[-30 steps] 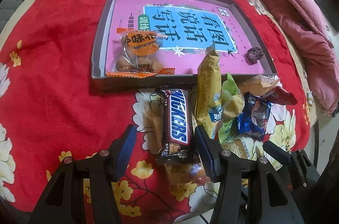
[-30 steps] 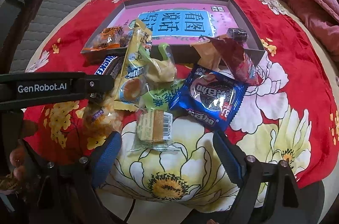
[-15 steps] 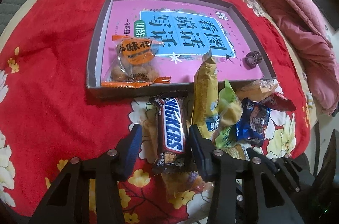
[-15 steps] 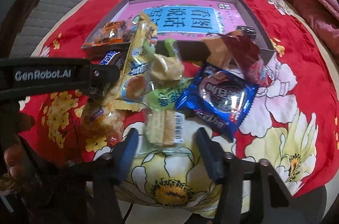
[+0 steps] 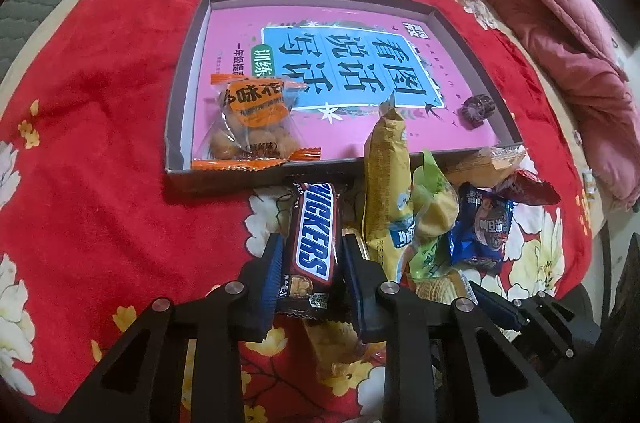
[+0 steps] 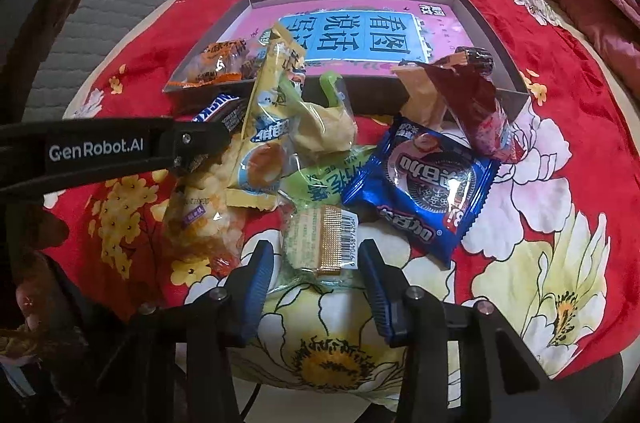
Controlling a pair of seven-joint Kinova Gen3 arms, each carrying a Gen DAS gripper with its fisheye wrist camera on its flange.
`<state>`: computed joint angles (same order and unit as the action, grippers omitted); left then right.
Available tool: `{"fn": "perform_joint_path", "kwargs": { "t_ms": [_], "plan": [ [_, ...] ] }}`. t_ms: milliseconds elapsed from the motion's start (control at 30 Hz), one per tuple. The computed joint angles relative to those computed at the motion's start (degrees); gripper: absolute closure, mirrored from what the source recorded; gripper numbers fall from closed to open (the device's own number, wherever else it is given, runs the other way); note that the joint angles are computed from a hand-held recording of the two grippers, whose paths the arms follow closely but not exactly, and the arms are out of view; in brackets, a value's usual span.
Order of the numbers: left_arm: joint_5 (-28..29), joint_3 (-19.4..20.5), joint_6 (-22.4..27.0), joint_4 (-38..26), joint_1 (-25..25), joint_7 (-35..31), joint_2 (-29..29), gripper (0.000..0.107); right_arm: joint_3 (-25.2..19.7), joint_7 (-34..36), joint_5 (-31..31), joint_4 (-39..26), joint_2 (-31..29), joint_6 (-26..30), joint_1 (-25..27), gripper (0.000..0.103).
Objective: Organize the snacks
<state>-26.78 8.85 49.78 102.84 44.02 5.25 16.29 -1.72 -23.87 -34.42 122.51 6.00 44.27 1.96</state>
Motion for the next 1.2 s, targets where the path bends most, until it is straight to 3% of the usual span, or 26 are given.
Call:
{"fn": "perform_joint_path", "kwargs": {
  "t_ms": [700, 833, 867, 967, 1133, 1200],
  "plan": [
    [-2.8, 1.45, 4.61, -1.34, 1.55, 2.36, -1.8, 0.078, 2.78, 9.82, -8.68, -0.9, -1.48, 6.99, 4.33, 0.062],
    [-2.87, 1.78, 5.16, -1.44, 1.51, 2.56, -2.07, 0.078, 2.98, 10.18, -8.81, -0.94, -1.53, 7.19, 4.31, 0.068],
    [-2.79, 1.87, 5.2, -1.38, 1.46, 2.59, -2.17, 0.078, 2.96, 10.1, -8.65, -0.9, -1.58, 6.98, 4.21, 0.077],
    [-2.79, 2.01, 5.49, -1.33, 1.37, 2.8, -2.33, 0.078, 2.38, 7.71, -6.03, -0.54, -1.64, 4.55, 2.83, 0.078],
    [-3.07, 2.24, 5.71, -1.28, 1.35, 3.16, -2.6, 0.078, 2.39, 6.25, -5.06, -1.2, -0.59, 5.14, 3.14, 0.077],
    [-3.13, 2.33, 5.68, -1.2, 1.3, 3.22, -2.81, 0.078, 2.43, 6.62, -5.0, -1.54, -0.15, 6.04, 3.55, 0.072]
  ]
}}
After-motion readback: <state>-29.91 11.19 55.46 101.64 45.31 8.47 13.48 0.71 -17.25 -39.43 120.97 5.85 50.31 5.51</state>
